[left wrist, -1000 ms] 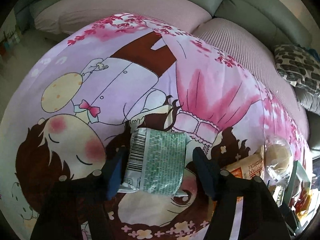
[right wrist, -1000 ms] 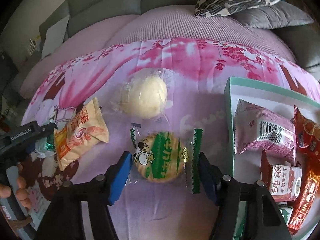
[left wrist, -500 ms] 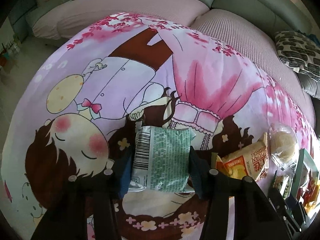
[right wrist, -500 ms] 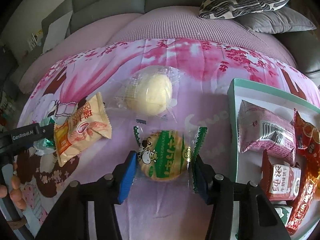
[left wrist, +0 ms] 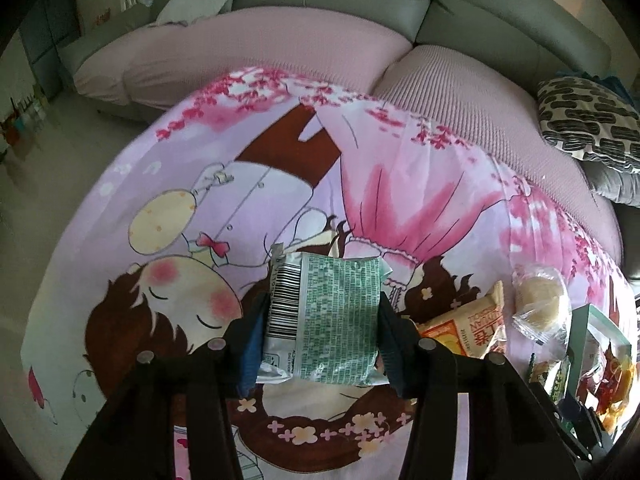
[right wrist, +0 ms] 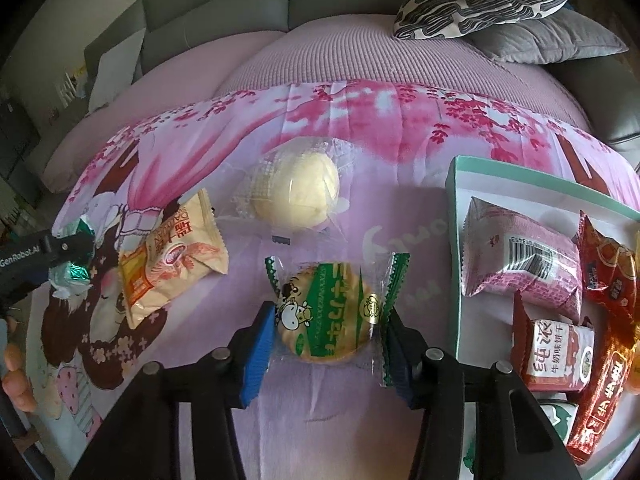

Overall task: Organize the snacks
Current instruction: 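Grasp the silver-green packet with left tool while right tool grasps green-wrapped biscuit, then lift both held snacks and carry them over the tray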

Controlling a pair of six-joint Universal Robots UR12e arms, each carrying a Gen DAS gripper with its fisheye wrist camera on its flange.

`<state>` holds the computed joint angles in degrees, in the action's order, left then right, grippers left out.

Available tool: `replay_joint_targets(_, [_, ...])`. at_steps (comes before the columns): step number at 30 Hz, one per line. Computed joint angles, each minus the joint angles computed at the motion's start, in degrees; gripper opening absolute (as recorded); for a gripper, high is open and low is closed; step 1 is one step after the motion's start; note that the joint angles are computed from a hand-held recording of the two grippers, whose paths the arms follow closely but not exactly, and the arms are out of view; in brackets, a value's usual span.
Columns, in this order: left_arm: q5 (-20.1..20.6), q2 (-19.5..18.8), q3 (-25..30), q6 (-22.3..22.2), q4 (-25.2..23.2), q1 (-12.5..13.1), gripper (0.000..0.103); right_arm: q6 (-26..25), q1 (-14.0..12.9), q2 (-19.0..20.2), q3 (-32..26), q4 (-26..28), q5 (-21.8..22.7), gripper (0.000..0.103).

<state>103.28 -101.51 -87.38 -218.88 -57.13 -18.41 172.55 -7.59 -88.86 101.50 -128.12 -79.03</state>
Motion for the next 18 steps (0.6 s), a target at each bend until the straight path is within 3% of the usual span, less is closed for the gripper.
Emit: replay_joint_targets(18, [3.47,1.12,0.67,2.62,4.10,-2.31,0.052,2.77,-2.41,-3.81,1.23,-3.91,5.20,0.054])
